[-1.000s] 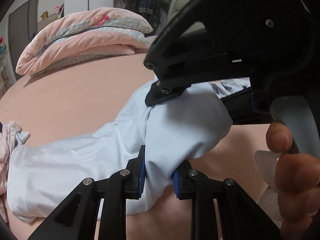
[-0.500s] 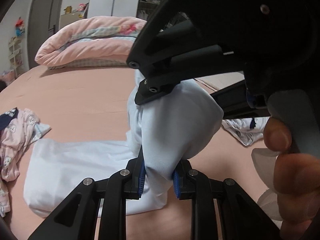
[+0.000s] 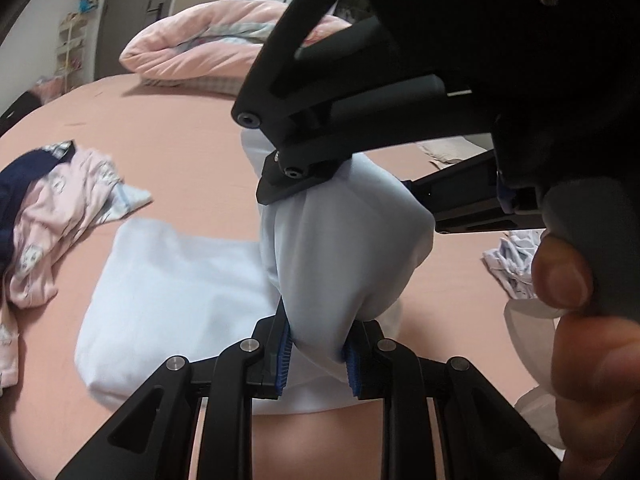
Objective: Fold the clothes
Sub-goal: 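Lower the rolled white top onto the bed with both grippers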
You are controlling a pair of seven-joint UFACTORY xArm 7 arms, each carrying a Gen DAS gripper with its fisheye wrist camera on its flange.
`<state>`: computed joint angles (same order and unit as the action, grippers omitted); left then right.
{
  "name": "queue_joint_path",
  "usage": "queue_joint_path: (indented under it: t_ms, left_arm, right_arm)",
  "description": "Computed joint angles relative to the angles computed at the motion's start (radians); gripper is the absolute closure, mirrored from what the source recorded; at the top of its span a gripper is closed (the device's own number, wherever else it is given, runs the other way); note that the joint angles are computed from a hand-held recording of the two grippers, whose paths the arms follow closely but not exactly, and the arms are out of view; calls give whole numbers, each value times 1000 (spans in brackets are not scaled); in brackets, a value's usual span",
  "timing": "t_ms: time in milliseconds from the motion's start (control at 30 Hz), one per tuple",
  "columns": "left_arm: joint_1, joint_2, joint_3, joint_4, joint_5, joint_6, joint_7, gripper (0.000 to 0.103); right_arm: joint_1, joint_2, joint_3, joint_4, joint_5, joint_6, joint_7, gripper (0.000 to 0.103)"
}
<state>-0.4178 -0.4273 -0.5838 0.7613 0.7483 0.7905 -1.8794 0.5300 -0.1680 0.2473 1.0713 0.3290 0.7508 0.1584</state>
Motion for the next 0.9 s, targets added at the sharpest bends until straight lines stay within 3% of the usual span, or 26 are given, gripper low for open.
queue_joint_path:
  t_ms: [167,233,300,333,533,667,900]
  left_arm:
    - [-8,-35,21,-62,-41,-32,-16,83]
    - [-6,-39,31,-92,-70,-63,-30,83]
    - [-1,-52,30,-120,-86,-96,-54,83]
    - [2,-58,25,-128,-90,-105,-62,83]
    - [-4,-23,-12,-76,-102,-14,-11,83]
    - [-16,-23,-15,-77,-107,-10,-48,83]
    - [-27,-18,22,-70,-126,1,3,83]
  right_arm:
    - [20,58,14,33,5,24,-33,72]
    - [28,88,21,59,5,61,-58,65]
    - [33,96,18,67,64,90,-103,51]
    - [32,94,14,66,100,101,-118,50]
    - [4,19,-15,41,165,112,-151,42]
    - [-30,-36,-37,28,126,121,-135,38]
    - [-68,-74,-83,0,176,136,-181,38]
